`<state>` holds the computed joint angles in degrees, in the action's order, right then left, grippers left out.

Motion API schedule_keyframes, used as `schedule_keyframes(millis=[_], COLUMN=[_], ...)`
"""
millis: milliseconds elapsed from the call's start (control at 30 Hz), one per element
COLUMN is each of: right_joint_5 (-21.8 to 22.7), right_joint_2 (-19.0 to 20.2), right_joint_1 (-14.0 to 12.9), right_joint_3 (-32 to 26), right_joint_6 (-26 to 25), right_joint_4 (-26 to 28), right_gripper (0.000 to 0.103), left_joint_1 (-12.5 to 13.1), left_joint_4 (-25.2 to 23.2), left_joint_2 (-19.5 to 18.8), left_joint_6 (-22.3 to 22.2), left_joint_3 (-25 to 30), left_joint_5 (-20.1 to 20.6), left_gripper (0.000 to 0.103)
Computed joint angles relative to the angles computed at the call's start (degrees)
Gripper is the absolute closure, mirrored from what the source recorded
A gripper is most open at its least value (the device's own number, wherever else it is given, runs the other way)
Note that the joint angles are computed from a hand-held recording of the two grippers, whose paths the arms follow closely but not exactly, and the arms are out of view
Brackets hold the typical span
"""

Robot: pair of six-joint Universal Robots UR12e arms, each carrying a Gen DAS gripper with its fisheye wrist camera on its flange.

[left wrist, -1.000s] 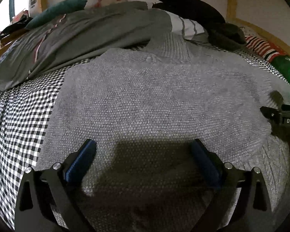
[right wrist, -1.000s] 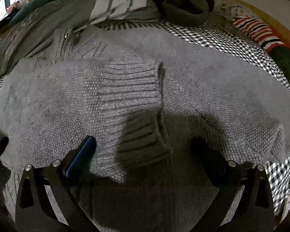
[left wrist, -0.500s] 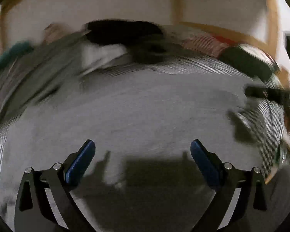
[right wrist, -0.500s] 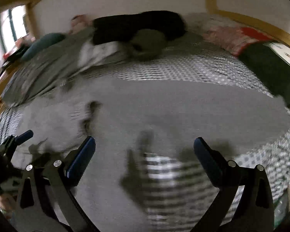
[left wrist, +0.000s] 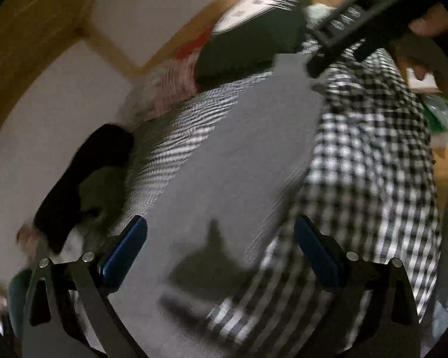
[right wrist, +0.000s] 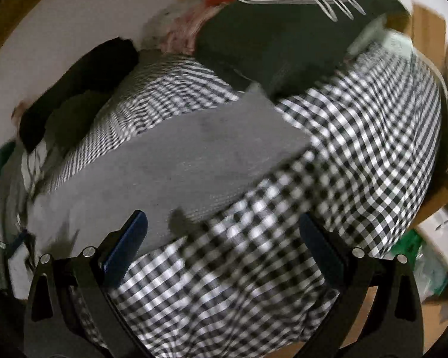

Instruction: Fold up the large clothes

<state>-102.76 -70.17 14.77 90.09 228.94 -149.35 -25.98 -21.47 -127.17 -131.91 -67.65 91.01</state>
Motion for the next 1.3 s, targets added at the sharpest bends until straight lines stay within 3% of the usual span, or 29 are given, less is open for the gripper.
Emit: schedule_keyframes(millis=[133, 200, 267, 333, 400, 467, 533, 700, 733, 767, 800, 833, 900, 1067, 1233, 1300], right_joint_5=[5.5, 6.3, 7.8, 12.0, 16.3, 15.9, 18.6, 20.4, 19.9, 21.8, 22.9, 22.3, 21.6, 23.1, 21.1, 19.7], right_joint_2=[-0.8, -0.8, -0.8, -0.9, -0.6, -0.2, 0.3, 1.6, 1.9, 2.3, 2.6, 2.7, 3.3, 5.1, 5.4, 5.5], right_joint_1=[-2.8, -3.2, -3.9, -5.4, -6.6, -7.1, -8.1, -8.9, -8.0, -8.0, -8.0, -7.8, -7.7, -8.4, -7.9, -7.6], right_joint_3=[2.4, 2.8, 3.0, 3.7, 4.3, 4.0, 4.3, 3.1, 2.9, 2.8, 2.6, 2.1, 1.4, 0.9, 0.8, 0.4], right_joint_6=[1.1, -0.5, -2.3, -2.1, 0.3, 2.0, 3.5, 0.5, 0.6, 0.9, 1.6, 2.1, 3.3, 9.6, 10.3, 11.0], right_joint_4=[-3.1, -5.1, -7.8, -11.3, -14.8, -13.9, -15.6, -17.7, -19.1, -21.2, -22.6, -21.9, -20.5, -23.9, -27.8, -25.2], right_gripper=[0.003, 0.003, 0.003, 0.003, 0.003, 0.003, 0.003, 0.003, 0.004, 0.014, 0.038, 0.046, 0.076, 0.087, 0.087, 0.082], left_joint_1=[-1.6, -1.8, -1.3, -1.1, -1.1, -0.6, 0.1, 1.0, 1.0, 1.2, 1.3, 1.4, 1.5, 1.5, 0.5, 0.5], left_joint_4=[-4.8, -5.6, -11.0, -14.6, -17.8, -20.2, -23.0, -22.4, -22.4, -21.4, -20.9, -20.3, -19.3, -20.4, -17.6, -16.3], left_joint_2=[-2.4, -3.5, -4.9, -5.1, -5.7, -6.1, -6.5, -5.9, -5.9, -5.5, -5.2, -4.7, -3.6, -2.7, -2.6, -2.6], left_joint_6=[3.3, 2.1, -0.2, -2.0, -4.8, -7.0, -10.2, -14.3, -14.4, -14.5, -14.6, -14.4, -13.9, -13.6, -13.4, -14.1], left_joint_3=[3.7, 5.3, 8.9, 10.0, 11.7, 13.1, 14.6, 14.2, 14.3, 13.7, 13.2, 12.4, 10.9, 9.0, 6.9, 6.2], left_joint_5=[-0.3, -1.2, -4.4, -7.1, -7.5, -9.4, -11.8, -14.2, -14.4, -15.0, -15.3, -15.3, -15.2, -14.3, -10.5, -10.1], left_gripper=[0.006, 0.008, 0.029, 0.079, 0.082, 0.085, 0.091, 0.095, 0.095, 0.095, 0.095, 0.095, 0.095, 0.095, 0.092, 0.091])
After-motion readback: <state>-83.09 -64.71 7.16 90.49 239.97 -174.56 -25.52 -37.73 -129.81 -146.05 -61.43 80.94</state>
